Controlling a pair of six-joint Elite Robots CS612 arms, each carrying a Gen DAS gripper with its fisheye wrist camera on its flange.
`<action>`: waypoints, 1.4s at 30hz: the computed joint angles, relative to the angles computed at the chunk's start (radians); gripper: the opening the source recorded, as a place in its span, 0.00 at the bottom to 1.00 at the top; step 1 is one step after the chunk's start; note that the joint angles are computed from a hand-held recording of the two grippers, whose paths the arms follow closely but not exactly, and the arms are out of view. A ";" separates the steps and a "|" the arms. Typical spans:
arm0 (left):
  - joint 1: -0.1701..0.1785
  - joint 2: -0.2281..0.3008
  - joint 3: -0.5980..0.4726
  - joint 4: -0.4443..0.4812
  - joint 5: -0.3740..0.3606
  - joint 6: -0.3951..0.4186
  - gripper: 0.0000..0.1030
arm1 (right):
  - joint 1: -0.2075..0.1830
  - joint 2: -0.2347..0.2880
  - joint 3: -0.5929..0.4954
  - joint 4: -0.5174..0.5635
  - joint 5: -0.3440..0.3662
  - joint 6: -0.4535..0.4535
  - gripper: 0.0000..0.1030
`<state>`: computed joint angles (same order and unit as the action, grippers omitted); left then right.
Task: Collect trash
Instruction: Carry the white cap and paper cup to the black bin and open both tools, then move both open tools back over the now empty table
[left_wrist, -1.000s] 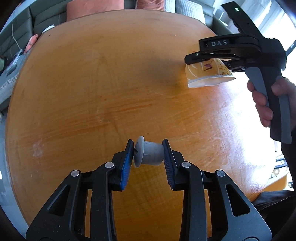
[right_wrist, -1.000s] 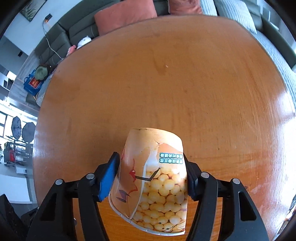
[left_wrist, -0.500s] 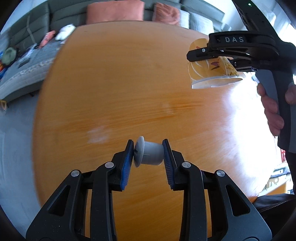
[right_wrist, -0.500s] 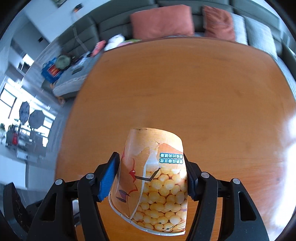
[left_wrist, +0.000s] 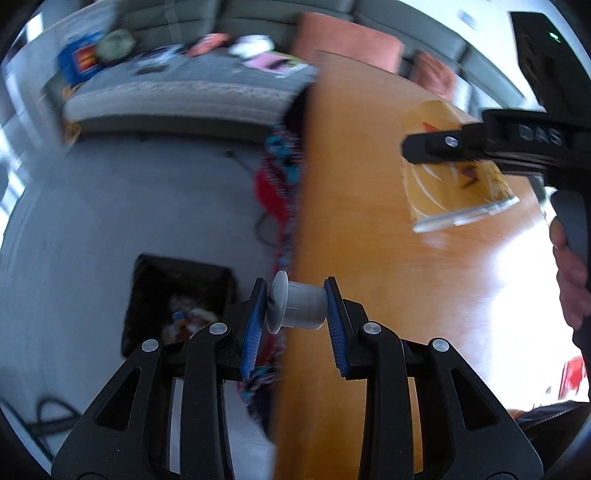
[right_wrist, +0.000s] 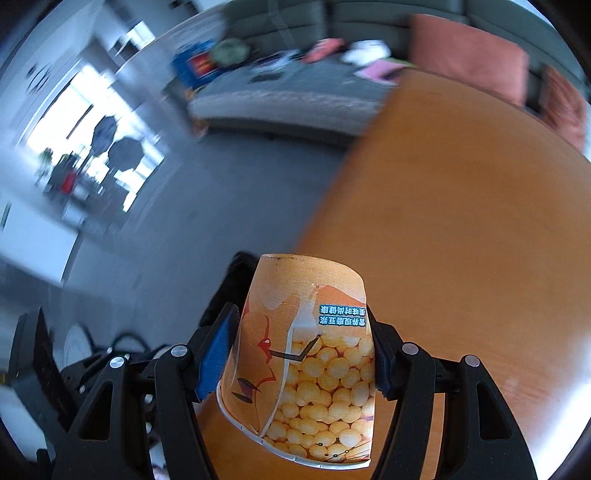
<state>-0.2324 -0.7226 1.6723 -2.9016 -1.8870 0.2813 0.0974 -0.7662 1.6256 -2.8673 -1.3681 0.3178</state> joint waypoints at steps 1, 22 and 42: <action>0.012 0.000 0.000 0.000 0.009 -0.018 0.31 | 0.012 0.014 -0.030 0.024 0.016 -0.020 0.63; 0.114 0.091 -0.122 0.064 0.224 -0.273 0.94 | 0.126 0.200 -0.395 0.322 0.025 -0.201 0.80; 0.046 0.003 -0.023 -0.036 0.165 -0.185 0.94 | 0.036 0.006 -0.032 0.034 -0.038 -0.058 0.80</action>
<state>-0.1867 -0.7194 1.6490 -2.9380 -1.7220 0.0963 0.1332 -0.7604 1.5933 -2.8335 -1.4062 0.2595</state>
